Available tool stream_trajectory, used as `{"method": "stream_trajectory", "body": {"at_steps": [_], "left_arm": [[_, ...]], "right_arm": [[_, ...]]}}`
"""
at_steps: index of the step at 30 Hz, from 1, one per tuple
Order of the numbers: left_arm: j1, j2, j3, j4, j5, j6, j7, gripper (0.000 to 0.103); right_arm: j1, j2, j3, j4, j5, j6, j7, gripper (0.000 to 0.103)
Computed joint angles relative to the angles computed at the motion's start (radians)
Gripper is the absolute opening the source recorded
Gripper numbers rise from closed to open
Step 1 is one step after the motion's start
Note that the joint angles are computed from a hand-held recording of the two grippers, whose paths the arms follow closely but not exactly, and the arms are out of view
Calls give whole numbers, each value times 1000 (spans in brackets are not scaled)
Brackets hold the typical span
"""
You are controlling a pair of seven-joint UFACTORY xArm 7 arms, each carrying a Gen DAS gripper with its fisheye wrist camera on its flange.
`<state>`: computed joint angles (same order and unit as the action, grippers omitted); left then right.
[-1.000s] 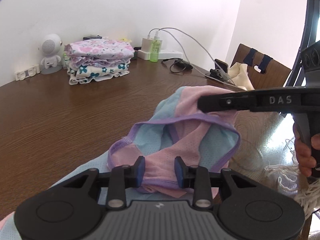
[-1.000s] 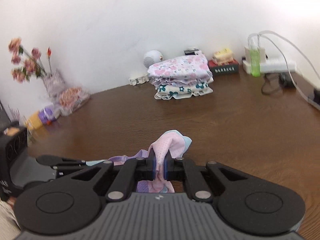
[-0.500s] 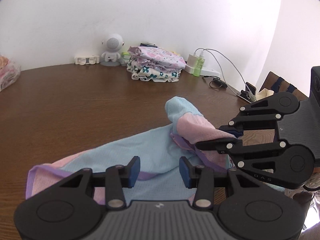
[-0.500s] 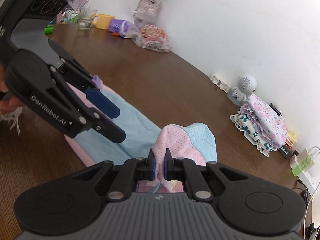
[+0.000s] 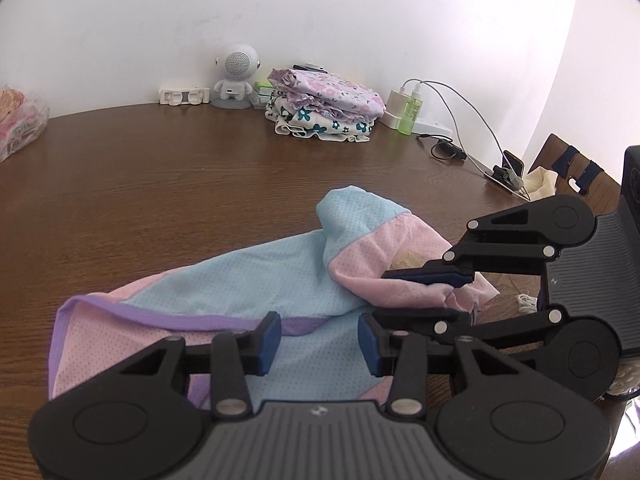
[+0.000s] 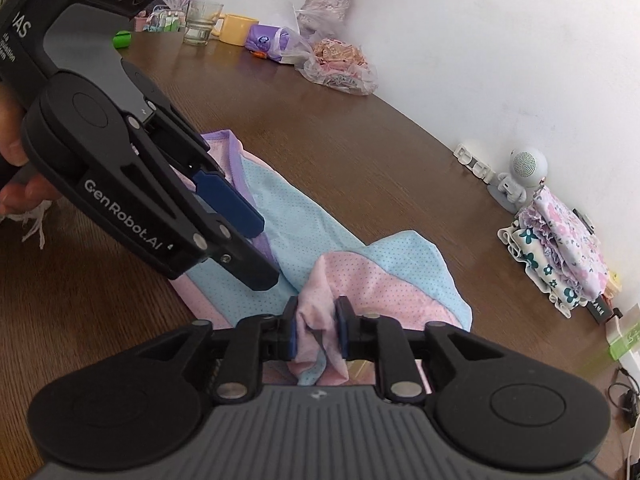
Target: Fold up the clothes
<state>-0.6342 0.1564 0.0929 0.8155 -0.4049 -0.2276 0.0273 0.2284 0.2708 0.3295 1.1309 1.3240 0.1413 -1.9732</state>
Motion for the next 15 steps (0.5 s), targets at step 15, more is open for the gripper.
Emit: {"method": "stream_trajectory", "body": {"at_steps": [15], "left_arm": [[192,165,-160,278,282,37,-12,16]], "right_arm": [[-60,-59,-155,2,-22,269,308,37]]}}
